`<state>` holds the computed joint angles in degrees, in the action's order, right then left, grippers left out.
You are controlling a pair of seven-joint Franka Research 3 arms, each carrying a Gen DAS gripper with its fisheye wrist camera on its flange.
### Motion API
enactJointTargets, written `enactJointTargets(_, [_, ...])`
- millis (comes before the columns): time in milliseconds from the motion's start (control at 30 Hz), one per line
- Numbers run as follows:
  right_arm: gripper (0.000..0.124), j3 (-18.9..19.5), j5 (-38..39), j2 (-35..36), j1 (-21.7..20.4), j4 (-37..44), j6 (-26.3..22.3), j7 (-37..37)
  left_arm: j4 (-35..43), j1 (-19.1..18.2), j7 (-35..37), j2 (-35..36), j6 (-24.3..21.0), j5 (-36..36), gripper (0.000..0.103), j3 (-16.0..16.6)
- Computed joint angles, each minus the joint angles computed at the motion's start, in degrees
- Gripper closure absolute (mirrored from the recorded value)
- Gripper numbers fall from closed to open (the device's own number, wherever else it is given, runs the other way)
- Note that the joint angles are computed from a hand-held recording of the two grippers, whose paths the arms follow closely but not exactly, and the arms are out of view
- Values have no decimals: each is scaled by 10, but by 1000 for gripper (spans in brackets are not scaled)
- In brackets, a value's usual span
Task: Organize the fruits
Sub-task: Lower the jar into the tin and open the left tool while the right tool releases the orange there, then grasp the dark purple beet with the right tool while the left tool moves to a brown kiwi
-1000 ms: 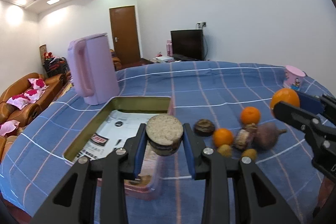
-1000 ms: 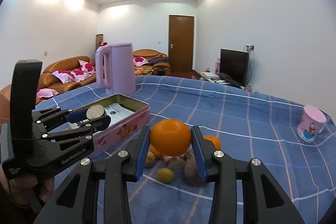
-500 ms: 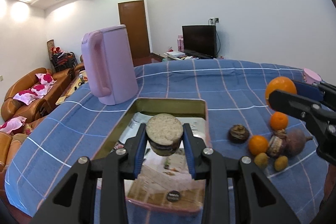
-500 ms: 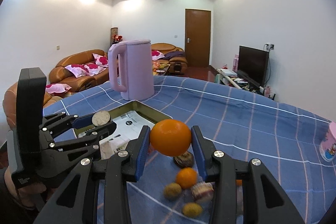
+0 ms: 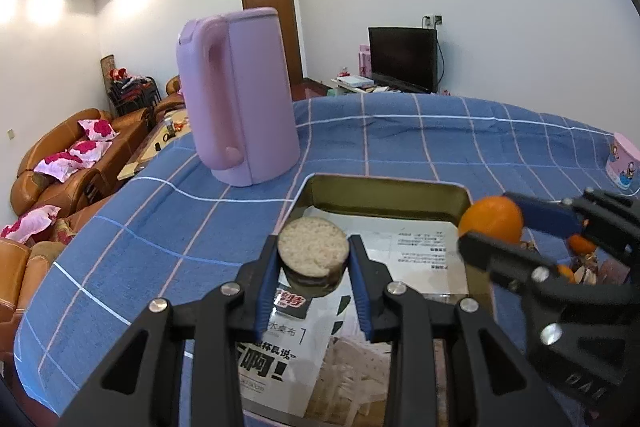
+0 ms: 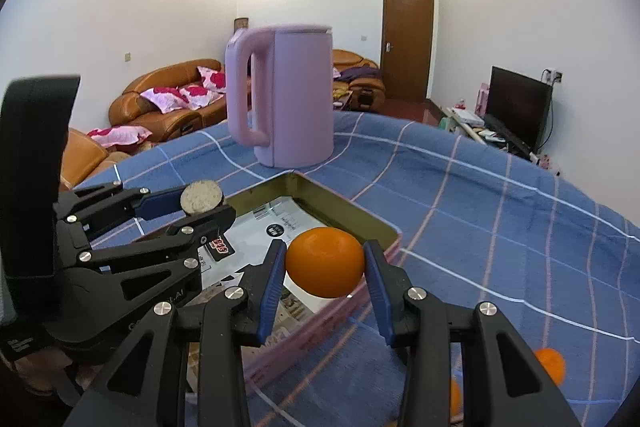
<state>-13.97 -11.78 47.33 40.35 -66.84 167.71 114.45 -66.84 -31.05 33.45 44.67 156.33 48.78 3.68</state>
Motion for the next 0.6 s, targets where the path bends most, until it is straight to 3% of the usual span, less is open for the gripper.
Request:
enactJointTargets(267, [82,54,25,40,-35,73,-62,-55,9,6,27,9,-12,-20,65,-8])
enactJointTargets(467, [76,48,24,44,-30,78,-71,-55,15,7,27,13,-16,-26,65,-7])
enactJointTargets(533, [67,41,20,39,-25,70,-69,-45,4,3,14,5,-15,-23,59,-1])
enactJointTargets(600, [66,43,21,20,-26,39,-52,-37,-9,-2,-4,-5,-9,-12,44,6])
